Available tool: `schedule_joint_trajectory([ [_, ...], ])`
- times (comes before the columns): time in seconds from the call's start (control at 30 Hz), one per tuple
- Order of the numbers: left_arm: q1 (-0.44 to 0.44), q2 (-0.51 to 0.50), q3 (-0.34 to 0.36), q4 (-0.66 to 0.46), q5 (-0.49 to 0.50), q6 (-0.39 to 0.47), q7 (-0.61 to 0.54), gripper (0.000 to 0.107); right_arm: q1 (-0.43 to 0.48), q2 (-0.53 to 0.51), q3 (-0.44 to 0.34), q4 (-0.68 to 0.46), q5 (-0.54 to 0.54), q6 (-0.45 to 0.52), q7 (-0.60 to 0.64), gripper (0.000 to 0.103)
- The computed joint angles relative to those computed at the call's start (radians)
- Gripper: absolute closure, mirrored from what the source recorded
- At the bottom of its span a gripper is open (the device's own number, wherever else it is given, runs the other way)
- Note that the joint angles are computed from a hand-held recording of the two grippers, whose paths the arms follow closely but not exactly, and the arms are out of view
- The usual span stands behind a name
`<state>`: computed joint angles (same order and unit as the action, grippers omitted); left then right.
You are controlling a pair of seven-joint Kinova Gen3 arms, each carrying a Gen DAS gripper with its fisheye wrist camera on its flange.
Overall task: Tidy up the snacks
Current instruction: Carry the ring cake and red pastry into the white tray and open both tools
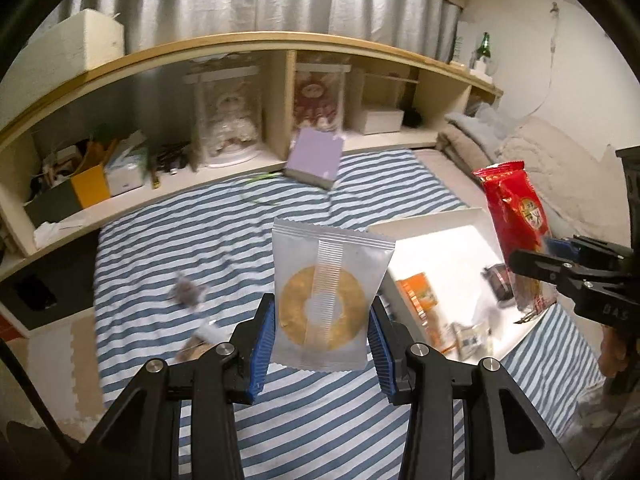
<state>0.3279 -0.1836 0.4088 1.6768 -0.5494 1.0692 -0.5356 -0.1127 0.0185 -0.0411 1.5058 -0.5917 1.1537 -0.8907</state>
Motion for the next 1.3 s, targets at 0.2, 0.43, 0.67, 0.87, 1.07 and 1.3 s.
schedule_joint_trajectory([
  [0.2,0.037,0.121,-0.024,-0.054,-0.056,-0.089,0.058,0.064,0.065,0.038,0.034,-0.012,-0.041,-0.018,0.050,0.065],
  [0.43,0.099,0.268,-0.116,-0.109,-0.062,-0.225,0.078,0.064,0.137,0.115,0.039,-0.042,-0.022,-0.034,0.052,0.065],
  [0.67,0.113,0.440,-0.200,-0.184,0.045,-0.371,0.036,0.064,0.193,0.224,0.021,-0.084,0.023,-0.028,0.008,0.065],
  [0.87,0.077,0.589,-0.226,-0.281,0.195,-0.438,-0.073,0.064,0.206,0.306,-0.011,-0.116,0.056,-0.041,-0.029,0.065],
  [1.07,0.050,0.706,-0.244,-0.375,0.329,-0.463,-0.182,0.064,0.199,0.373,-0.040,-0.158,0.089,-0.046,-0.040,0.065],
  [1.3,0.052,0.819,-0.297,-0.497,0.431,-0.440,-0.285,0.064,0.204,0.456,-0.055,-0.215,0.116,-0.020,-0.082,0.065],
])
